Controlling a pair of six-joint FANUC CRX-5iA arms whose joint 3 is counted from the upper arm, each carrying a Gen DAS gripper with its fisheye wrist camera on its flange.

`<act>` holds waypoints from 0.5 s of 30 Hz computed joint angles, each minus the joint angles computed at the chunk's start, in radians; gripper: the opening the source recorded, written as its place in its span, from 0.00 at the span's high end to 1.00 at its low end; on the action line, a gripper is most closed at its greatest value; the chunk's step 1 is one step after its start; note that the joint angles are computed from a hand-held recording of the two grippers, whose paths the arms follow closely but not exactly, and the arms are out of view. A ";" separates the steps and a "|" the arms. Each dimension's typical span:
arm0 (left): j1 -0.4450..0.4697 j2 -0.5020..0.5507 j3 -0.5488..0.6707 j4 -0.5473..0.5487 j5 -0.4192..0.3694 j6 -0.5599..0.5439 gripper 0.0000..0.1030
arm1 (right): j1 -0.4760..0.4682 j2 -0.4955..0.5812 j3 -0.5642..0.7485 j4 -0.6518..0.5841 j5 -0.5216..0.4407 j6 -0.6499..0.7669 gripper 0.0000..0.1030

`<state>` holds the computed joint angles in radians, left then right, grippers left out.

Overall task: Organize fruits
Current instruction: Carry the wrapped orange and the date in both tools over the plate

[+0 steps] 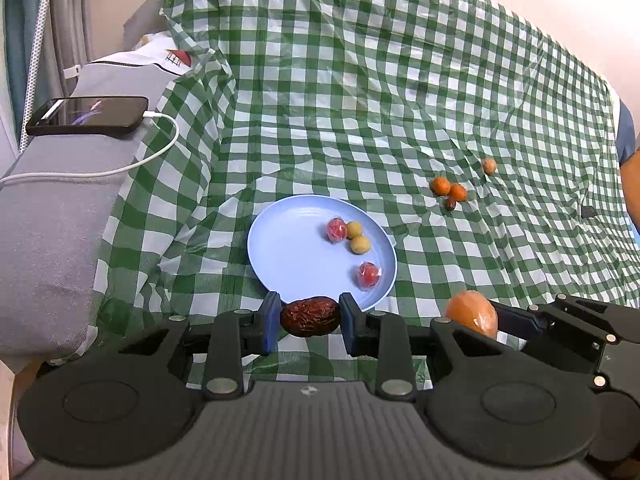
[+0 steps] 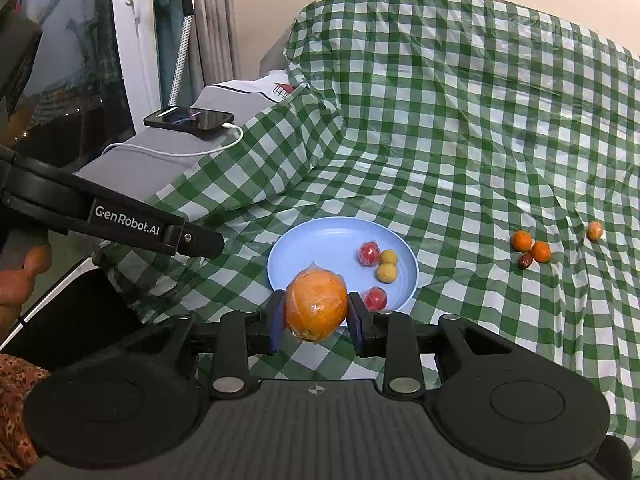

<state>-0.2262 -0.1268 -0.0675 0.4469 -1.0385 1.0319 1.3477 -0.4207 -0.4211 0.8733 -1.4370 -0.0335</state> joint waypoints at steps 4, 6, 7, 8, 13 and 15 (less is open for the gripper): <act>0.001 0.001 0.000 0.002 0.002 -0.002 0.66 | 0.002 -0.002 -0.004 0.000 -0.001 -0.003 0.68; 0.000 0.001 -0.001 0.002 0.002 -0.001 0.66 | 0.002 -0.002 -0.003 -0.001 0.000 -0.002 0.68; -0.001 0.002 0.000 0.002 0.001 -0.001 0.66 | 0.002 -0.004 -0.007 -0.001 0.002 -0.004 0.68; -0.002 0.002 0.000 0.002 0.001 -0.002 0.66 | 0.002 -0.005 -0.008 -0.002 0.002 -0.005 0.68; -0.005 0.002 0.001 -0.004 0.001 0.005 0.66 | 0.001 -0.007 -0.010 -0.004 0.004 -0.005 0.68; -0.005 0.003 0.001 -0.004 0.002 0.004 0.66 | 0.001 -0.010 -0.013 -0.006 0.006 -0.005 0.68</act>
<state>-0.2315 -0.1239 -0.0669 0.4432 -1.0364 1.0359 1.3489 -0.4304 -0.4343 0.8668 -1.4311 -0.0387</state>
